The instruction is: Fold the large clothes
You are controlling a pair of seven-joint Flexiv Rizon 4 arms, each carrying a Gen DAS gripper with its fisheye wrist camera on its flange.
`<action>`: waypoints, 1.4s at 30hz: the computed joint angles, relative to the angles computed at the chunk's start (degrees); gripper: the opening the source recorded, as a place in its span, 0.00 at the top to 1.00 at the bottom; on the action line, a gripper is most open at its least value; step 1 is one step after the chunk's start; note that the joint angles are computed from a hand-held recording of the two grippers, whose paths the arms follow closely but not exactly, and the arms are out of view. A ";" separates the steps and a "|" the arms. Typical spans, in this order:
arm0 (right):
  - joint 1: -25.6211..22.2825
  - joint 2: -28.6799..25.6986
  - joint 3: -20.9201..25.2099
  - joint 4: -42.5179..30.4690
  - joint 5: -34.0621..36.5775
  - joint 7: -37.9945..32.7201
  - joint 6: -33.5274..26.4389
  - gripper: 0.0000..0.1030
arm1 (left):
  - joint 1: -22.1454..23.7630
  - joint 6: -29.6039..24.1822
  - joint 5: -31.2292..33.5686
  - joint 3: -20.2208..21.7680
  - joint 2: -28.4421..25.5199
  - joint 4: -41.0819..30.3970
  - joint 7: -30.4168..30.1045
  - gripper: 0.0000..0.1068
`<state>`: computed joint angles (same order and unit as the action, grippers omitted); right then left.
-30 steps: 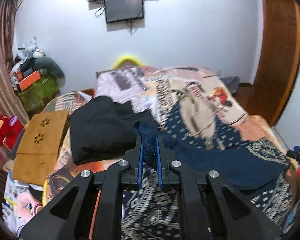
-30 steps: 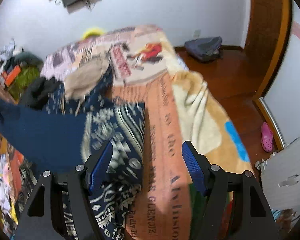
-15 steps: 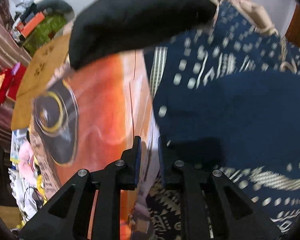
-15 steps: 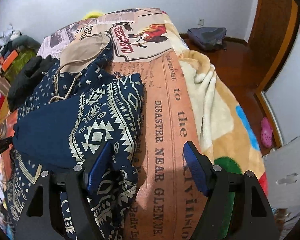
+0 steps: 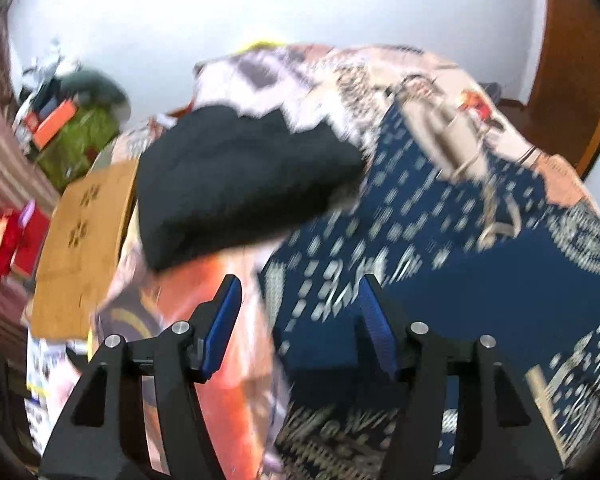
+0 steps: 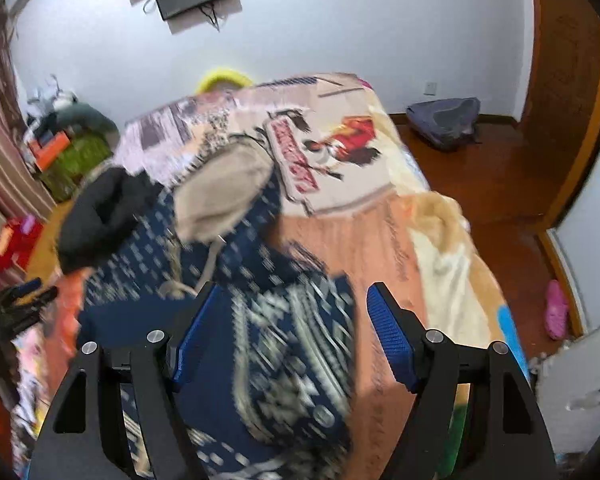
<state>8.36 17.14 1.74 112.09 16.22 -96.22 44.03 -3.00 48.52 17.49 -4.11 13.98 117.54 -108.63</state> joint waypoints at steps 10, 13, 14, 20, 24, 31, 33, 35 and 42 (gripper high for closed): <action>2.07 -9.89 0.47 -11.24 4.40 -0.37 0.43 0.31 | -2.64 4.43 -2.04 -0.68 -15.13 -15.45 2.44 0.44; 1.89 -14.56 1.51 -14.54 3.66 0.99 1.03 0.31 | -4.06 4.76 -4.82 0.33 -19.67 -19.23 4.48 0.44; 1.63 -15.80 1.73 -15.60 4.07 1.06 0.66 0.31 | -4.41 5.12 -5.92 0.63 -21.41 -20.34 5.29 0.44; 0.27 -27.52 3.25 -24.32 2.42 9.07 -6.35 0.31 | -6.88 2.85 -8.45 3.00 -31.05 -26.96 6.54 0.44; -0.16 -33.61 4.10 -27.67 -1.11 14.13 -8.15 0.31 | -8.03 3.64 -9.03 4.66 -35.68 -30.73 6.03 0.44; -0.73 -37.78 6.41 -28.90 -5.16 12.19 -7.91 0.43 | -7.12 5.26 -14.74 3.89 -41.32 -33.79 11.24 0.47; -1.11 -38.04 7.12 -28.49 -4.56 10.93 -7.66 0.52 | -8.04 7.17 -14.29 4.92 -41.86 -33.38 10.63 0.50; -1.72 -37.53 7.94 -27.71 -3.06 8.97 -6.37 0.75 | -9.01 8.42 -13.38 6.06 -41.84 -33.11 9.66 0.64; -0.64 -32.89 7.48 -23.54 -6.30 8.49 -1.89 0.88 | -12.76 2.05 -5.46 9.53 -40.27 -36.28 6.53 0.92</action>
<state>7.72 -15.75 9.23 88.54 9.91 -87.73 42.14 -15.76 50.57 12.02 5.42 -26.28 81.26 -102.10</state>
